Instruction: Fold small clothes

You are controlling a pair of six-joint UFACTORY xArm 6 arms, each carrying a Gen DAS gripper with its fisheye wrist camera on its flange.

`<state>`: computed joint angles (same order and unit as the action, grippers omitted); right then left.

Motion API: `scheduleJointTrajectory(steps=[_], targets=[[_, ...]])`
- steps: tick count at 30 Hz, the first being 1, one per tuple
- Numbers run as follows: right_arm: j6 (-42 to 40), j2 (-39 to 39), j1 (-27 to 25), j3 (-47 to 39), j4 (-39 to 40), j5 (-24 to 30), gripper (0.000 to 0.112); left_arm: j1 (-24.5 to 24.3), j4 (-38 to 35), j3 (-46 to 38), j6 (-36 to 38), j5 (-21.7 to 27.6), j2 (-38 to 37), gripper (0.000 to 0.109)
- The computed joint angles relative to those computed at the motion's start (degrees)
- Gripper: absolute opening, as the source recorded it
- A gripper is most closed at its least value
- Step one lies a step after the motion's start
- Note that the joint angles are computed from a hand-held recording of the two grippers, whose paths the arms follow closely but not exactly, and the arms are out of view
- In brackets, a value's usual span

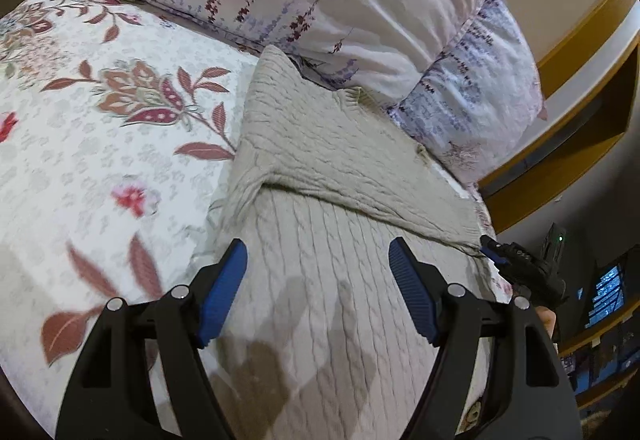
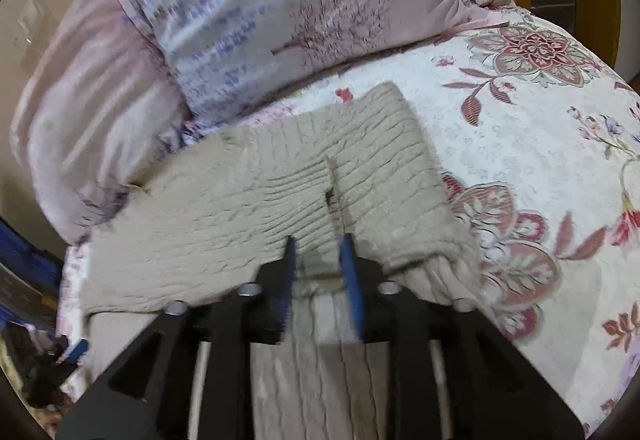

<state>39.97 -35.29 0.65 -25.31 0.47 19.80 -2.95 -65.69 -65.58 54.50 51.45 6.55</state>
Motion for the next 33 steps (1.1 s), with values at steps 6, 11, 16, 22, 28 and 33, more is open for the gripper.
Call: scheduleJointTrajectory(steps=[6, 11, 16, 22, 28, 33], targets=[[-11.4, -16.6, -2.8, 5.4, 10.0, 12.0, 0.048, 4.0, 2.2, 4.0, 0.9, 3.8, -3.1, 0.072], [-15.6, -32.2, -7.9, 11.8, 15.6, 23.8, 0.048, 7.4, 1.5, 8.0, 2.8, 8.8, -5.8, 0.063], [-22.8, -42.5, -11.4, 16.5, 28.0, 34.3, 0.036, 9.4, 1.7, 12.2, 5.2, 14.3, -9.2, 0.050], [-26.2, -56.8, -15.0, 22.6, 39.9, 44.7, 0.023, 10.9, 2.9, 17.1, 7.3, 21.9, -13.5, 0.050], [-26.0, -61.7, -13.4, 23.2, 39.8, 49.1, 0.016, 12.4, 5.4, 18.1, 5.0, 27.1, -13.3, 0.045], [-21.1, -58.5, -2.8, 21.7, 29.7, 40.6, 0.008, 9.9, 8.7, 18.6, 5.1, 23.8, -14.7, 0.009]])
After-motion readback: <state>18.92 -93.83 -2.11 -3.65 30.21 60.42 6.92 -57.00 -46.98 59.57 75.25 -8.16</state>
